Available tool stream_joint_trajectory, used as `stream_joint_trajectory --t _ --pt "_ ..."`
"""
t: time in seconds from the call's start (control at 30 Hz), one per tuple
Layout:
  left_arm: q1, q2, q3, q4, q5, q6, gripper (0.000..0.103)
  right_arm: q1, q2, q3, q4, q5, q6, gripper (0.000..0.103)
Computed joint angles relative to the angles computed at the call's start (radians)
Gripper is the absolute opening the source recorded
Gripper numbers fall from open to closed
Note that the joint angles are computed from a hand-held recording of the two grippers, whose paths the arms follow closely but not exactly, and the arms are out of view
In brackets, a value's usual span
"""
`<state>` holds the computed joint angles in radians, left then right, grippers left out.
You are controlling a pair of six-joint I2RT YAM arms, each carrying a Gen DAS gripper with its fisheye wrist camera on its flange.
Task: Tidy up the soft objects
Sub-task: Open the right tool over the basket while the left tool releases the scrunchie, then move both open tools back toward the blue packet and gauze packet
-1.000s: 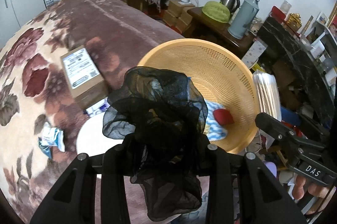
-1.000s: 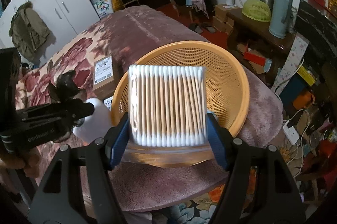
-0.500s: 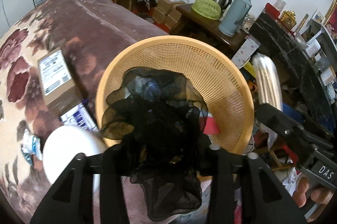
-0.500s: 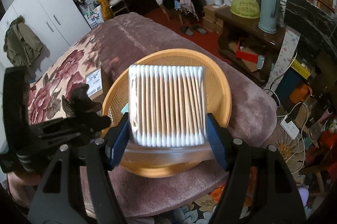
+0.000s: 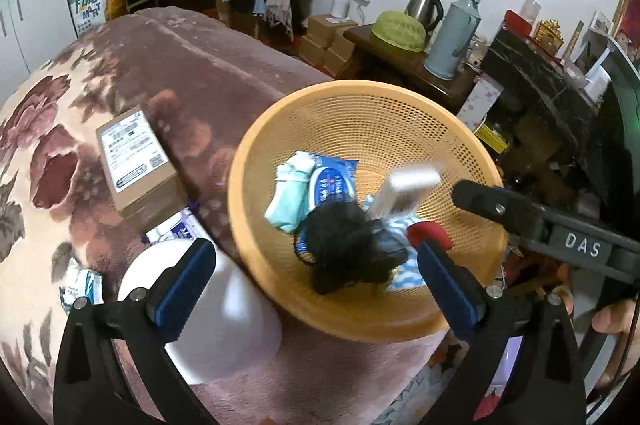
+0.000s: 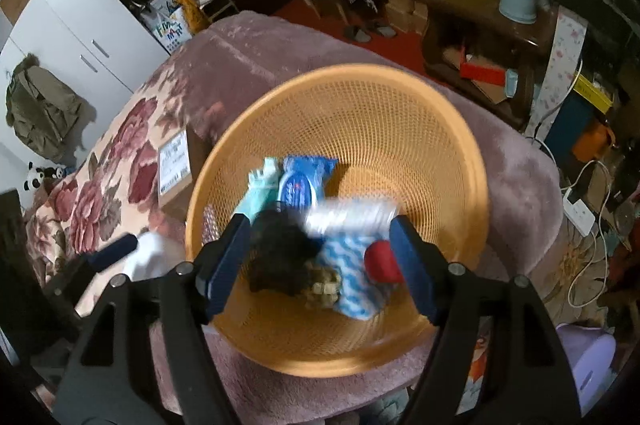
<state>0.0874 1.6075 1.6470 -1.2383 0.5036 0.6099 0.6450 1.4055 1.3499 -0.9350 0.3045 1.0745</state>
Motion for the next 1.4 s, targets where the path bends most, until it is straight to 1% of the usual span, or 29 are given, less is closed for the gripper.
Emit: stream_joint_trajectory --t 0.2,0.4,0.43,0.47,0.5,0.53,0.57,0.93,1.4 --pt "0.064 0.03 0.029 -0.039 0.024 0.022 0.102 0.019 -0.011 -0.008 -0.025 0.004 0.028 0.074" --pt "0.123 0.045 0.048 -0.068 0.034 0.06 0.102 0.044 0.016 0.038 -0.067 0.019 0.044 0.074" --pt "0.133 0.047 0.053 -0.076 0.035 0.068 0.102 0.052 0.026 0.053 -0.08 0.021 0.045 0.075" --pt "0.144 0.052 0.061 -0.088 0.036 0.078 0.102 0.058 0.033 0.06 -0.087 0.023 0.049 0.085" --pt "0.151 0.054 0.064 -0.096 0.037 0.085 0.102 0.065 0.045 0.076 -0.104 0.023 0.051 0.091" --pt "0.163 0.06 0.073 -0.11 0.04 0.097 0.102 0.075 0.057 0.091 -0.118 0.029 0.057 0.1" --pt "0.172 0.062 0.079 -0.119 0.043 0.106 0.102 0.088 0.064 0.101 -0.124 0.037 0.061 0.102" --pt "0.314 0.125 0.172 -0.217 0.072 0.21 0.102 0.176 0.192 0.256 -0.21 0.05 0.082 0.103" --pt "0.501 0.273 0.355 -0.316 0.102 0.313 0.102 0.262 0.422 0.589 -0.323 0.078 0.047 0.103"
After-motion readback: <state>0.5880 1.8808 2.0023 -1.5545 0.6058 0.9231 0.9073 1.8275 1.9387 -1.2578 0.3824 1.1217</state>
